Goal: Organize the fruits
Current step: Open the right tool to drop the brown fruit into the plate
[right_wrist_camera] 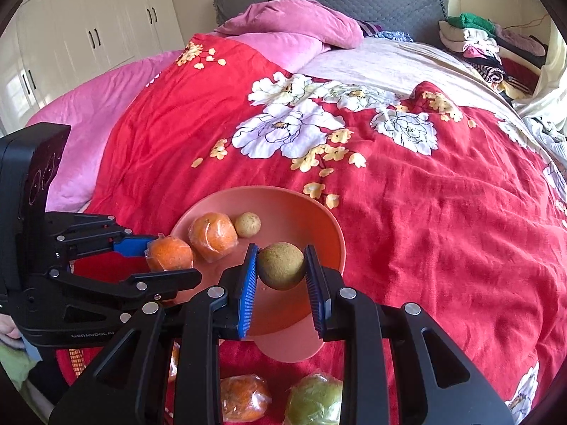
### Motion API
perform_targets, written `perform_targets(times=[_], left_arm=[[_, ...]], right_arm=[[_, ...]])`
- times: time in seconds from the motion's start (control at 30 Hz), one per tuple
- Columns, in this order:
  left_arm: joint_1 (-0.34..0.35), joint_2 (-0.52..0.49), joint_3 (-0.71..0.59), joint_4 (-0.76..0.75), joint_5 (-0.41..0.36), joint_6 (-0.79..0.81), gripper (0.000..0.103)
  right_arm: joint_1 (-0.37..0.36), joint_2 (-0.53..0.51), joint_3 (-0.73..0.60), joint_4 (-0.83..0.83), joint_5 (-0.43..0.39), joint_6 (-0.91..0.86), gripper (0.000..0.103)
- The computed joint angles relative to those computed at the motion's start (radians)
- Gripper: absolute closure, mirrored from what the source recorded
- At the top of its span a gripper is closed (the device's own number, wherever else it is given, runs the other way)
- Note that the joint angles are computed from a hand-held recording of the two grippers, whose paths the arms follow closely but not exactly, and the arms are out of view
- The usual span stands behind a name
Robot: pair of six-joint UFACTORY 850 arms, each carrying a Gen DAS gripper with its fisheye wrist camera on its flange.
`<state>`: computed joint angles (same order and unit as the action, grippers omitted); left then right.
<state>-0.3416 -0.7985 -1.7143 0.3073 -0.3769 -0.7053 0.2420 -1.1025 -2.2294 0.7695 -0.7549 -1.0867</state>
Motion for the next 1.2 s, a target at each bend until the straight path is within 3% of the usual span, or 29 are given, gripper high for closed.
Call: perform_targets(times=[0.57,1.2], left_arm=[[0.0,-0.023,-0.025,-0.018,-0.016,0.029,0.069],[-0.002,-0.024,-0.025,-0.009,-0.006,0.013,0.069]], right_arm=[[0.015,-0.059,-0.076,-0.094,-0.015,0.085,0.078],[0.016,-0.059,-0.073,-0.108,0.006,0.104,0.074]])
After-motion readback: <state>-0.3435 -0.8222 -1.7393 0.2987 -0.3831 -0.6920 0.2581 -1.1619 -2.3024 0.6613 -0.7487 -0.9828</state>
